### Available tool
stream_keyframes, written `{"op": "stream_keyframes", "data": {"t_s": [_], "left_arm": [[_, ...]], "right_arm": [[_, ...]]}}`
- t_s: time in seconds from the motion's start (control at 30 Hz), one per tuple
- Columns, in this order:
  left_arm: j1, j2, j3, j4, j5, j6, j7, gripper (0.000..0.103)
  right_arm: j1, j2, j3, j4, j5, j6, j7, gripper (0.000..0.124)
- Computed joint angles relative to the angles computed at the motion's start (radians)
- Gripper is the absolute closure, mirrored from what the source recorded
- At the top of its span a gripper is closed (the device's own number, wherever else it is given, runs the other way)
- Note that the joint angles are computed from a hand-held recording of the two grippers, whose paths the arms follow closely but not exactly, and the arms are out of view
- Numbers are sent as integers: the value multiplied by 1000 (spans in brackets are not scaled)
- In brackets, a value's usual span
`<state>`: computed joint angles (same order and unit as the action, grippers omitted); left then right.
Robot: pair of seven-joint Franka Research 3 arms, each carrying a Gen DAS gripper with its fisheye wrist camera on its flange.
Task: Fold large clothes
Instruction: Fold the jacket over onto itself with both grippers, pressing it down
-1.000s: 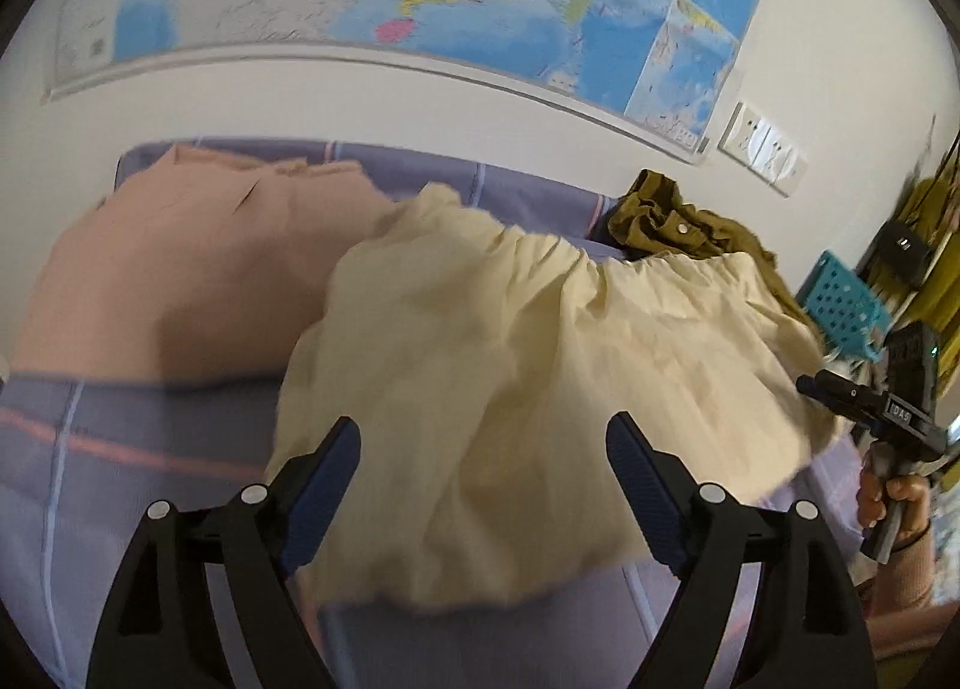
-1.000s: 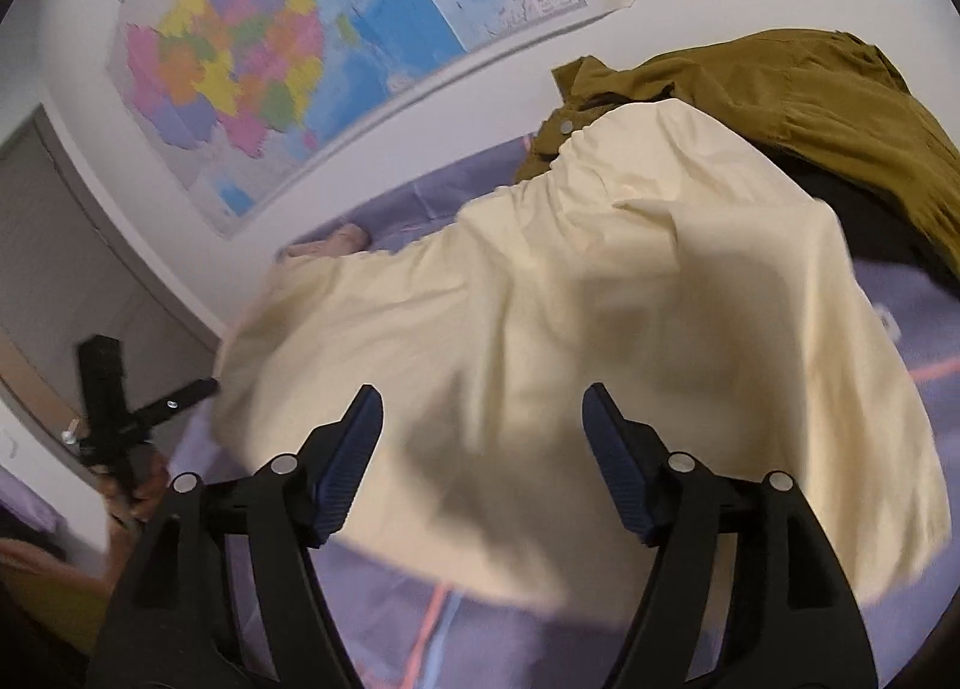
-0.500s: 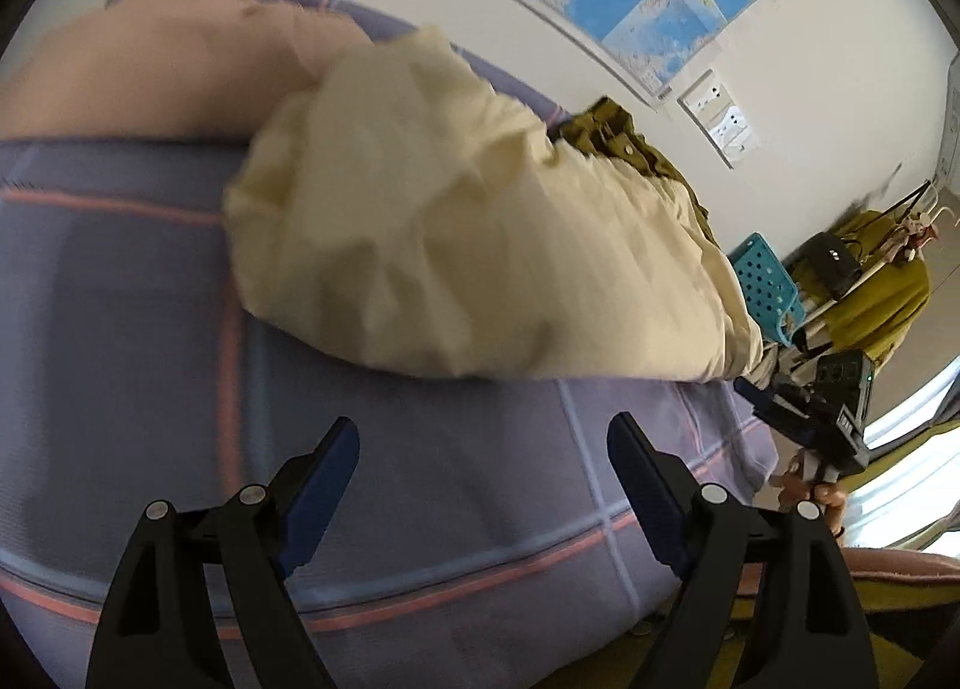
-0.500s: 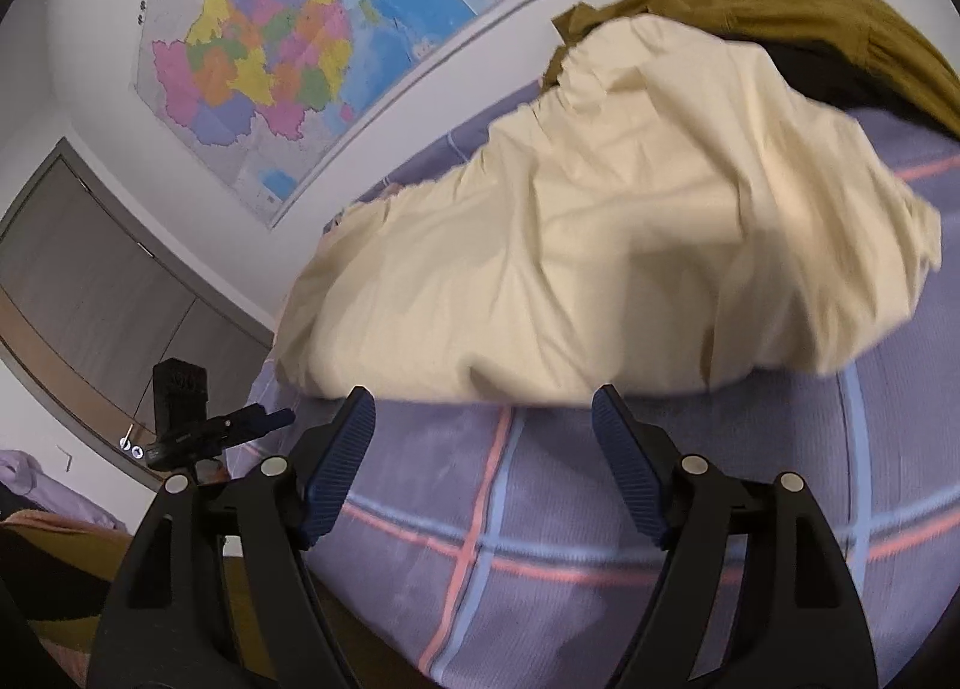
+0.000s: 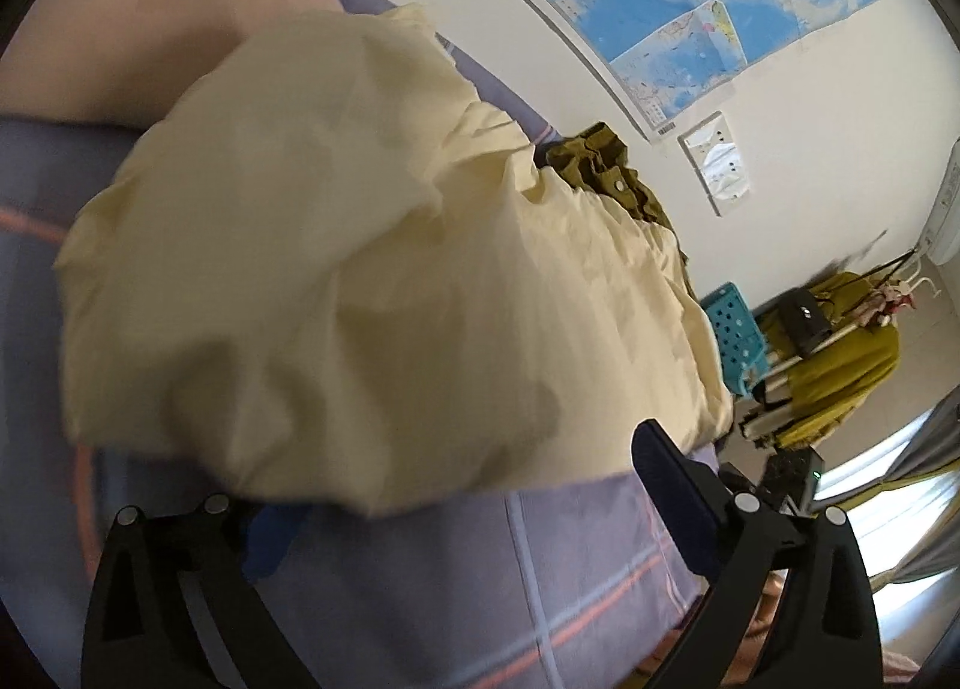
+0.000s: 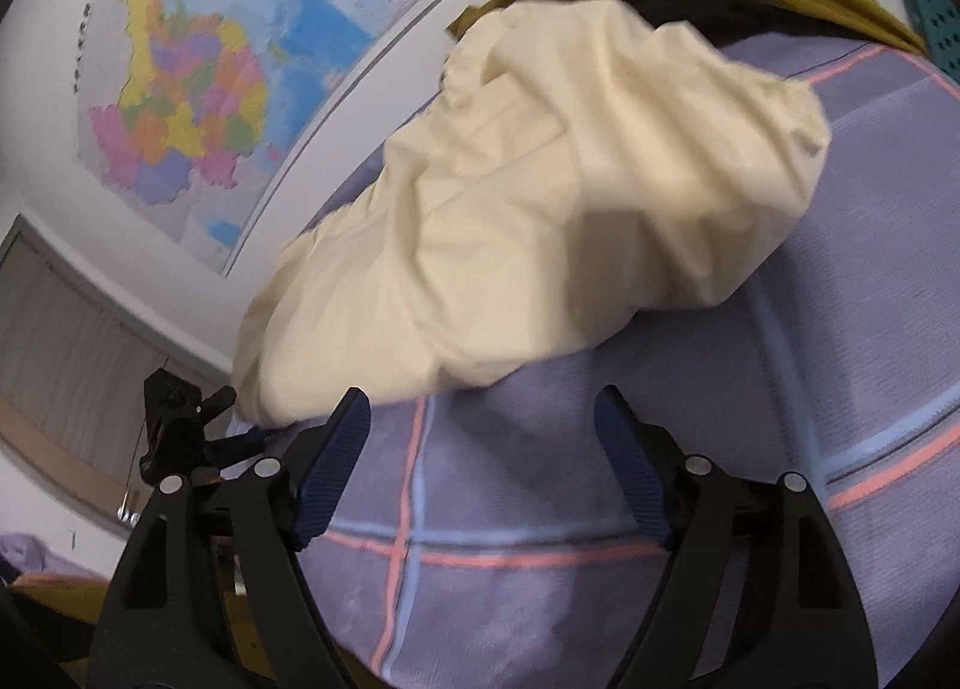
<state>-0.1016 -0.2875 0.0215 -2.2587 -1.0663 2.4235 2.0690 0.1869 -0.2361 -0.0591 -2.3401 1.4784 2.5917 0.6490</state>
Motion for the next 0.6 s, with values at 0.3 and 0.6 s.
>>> {"op": "stream_keyframes", "data": {"t_s": [0.3, 0.6], "left_arm": [[2, 98, -42, 91, 4, 93, -57, 7], [12, 126, -64, 128, 98, 91, -98, 9]], "right_arm": [[5, 65, 22, 65, 33, 119, 63, 42], [8, 214, 55, 246, 52, 127, 67, 33]]}}
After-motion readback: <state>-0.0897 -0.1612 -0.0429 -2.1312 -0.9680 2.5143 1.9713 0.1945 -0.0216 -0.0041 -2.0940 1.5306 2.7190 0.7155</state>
